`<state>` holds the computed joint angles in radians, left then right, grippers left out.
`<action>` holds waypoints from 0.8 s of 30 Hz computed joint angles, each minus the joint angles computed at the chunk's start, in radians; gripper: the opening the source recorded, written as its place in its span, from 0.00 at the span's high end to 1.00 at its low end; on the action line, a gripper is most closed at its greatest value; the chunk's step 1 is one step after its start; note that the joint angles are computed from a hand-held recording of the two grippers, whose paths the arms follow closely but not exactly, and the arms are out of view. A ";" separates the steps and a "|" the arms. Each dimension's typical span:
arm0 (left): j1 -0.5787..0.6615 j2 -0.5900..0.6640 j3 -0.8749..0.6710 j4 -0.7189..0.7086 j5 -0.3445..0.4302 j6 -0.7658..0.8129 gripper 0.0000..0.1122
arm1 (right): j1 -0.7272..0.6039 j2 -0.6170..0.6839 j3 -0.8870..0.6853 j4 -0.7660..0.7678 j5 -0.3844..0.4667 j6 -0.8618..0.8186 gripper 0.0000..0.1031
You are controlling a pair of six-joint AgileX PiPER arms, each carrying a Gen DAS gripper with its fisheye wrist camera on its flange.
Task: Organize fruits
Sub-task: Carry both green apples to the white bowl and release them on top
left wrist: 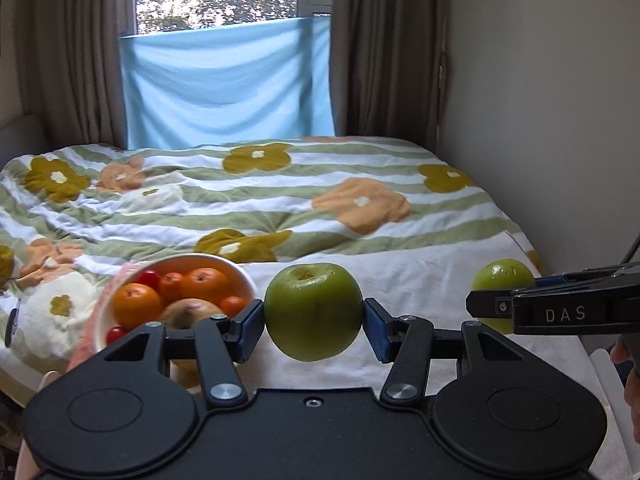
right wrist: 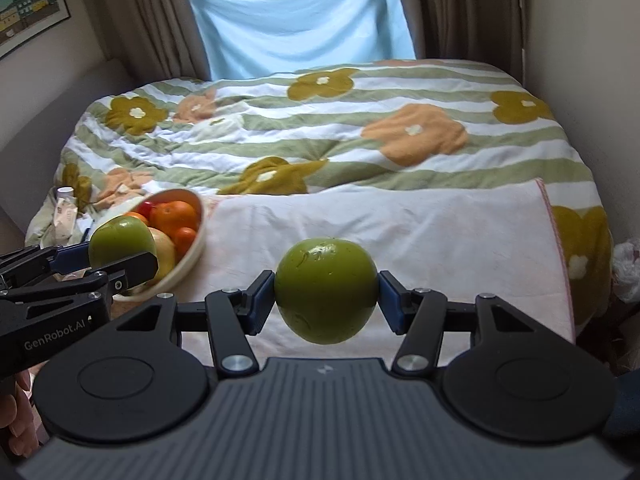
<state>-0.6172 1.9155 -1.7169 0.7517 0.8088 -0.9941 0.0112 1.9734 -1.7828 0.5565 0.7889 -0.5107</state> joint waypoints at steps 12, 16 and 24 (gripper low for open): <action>0.183 -0.157 0.141 -0.112 -0.100 0.180 0.49 | 0.212 0.044 -0.171 -0.173 0.013 0.285 0.32; 0.274 -0.156 0.138 -0.208 -0.146 0.322 0.49 | 0.276 0.106 -0.275 -0.253 0.029 0.397 0.32; 0.435 -0.062 0.048 -0.455 -0.199 0.670 0.49 | 0.371 0.288 -0.568 -0.400 0.132 0.600 0.32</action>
<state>-0.1821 1.8539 -1.6688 0.2970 0.6093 -0.3241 0.3827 2.2612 -2.3509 0.1563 0.9212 0.0897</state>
